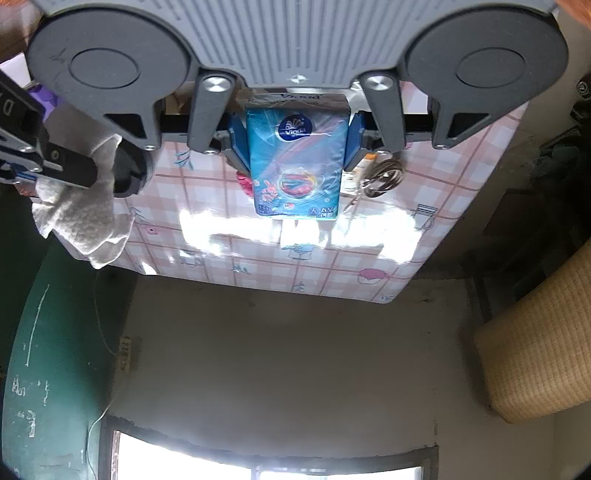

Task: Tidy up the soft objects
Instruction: 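Carry the tissue pack and white cloth in both tools toward the cardboard box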

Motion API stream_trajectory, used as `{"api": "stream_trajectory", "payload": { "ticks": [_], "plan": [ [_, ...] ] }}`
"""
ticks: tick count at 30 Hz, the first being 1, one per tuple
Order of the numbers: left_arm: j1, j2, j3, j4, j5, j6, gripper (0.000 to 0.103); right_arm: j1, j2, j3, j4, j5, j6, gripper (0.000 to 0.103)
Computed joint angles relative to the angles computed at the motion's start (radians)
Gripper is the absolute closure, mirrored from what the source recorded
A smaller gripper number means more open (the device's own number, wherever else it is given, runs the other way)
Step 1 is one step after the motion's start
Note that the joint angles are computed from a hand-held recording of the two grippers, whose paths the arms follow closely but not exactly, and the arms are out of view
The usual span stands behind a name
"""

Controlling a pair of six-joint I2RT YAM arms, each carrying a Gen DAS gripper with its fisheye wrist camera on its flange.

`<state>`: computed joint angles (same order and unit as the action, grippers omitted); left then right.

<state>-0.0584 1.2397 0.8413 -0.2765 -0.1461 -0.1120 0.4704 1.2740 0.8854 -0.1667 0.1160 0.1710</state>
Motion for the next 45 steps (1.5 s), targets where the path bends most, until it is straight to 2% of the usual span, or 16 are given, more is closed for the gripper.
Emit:
{"api": "stream_trajectory", "payload": {
  "ticks": [21,45],
  "plan": [
    [-0.147,0.074,0.055,0.011,-0.057,-0.042,0.050,-0.136,-0.066,-0.044,-0.012,-0.069,-0.013,0.096],
    [-0.304,0.157,0.113,0.026,-0.070,-0.062,0.050,-0.350,-0.112,-0.098,-0.017,-0.174,-0.064,0.096]
  ]
}}
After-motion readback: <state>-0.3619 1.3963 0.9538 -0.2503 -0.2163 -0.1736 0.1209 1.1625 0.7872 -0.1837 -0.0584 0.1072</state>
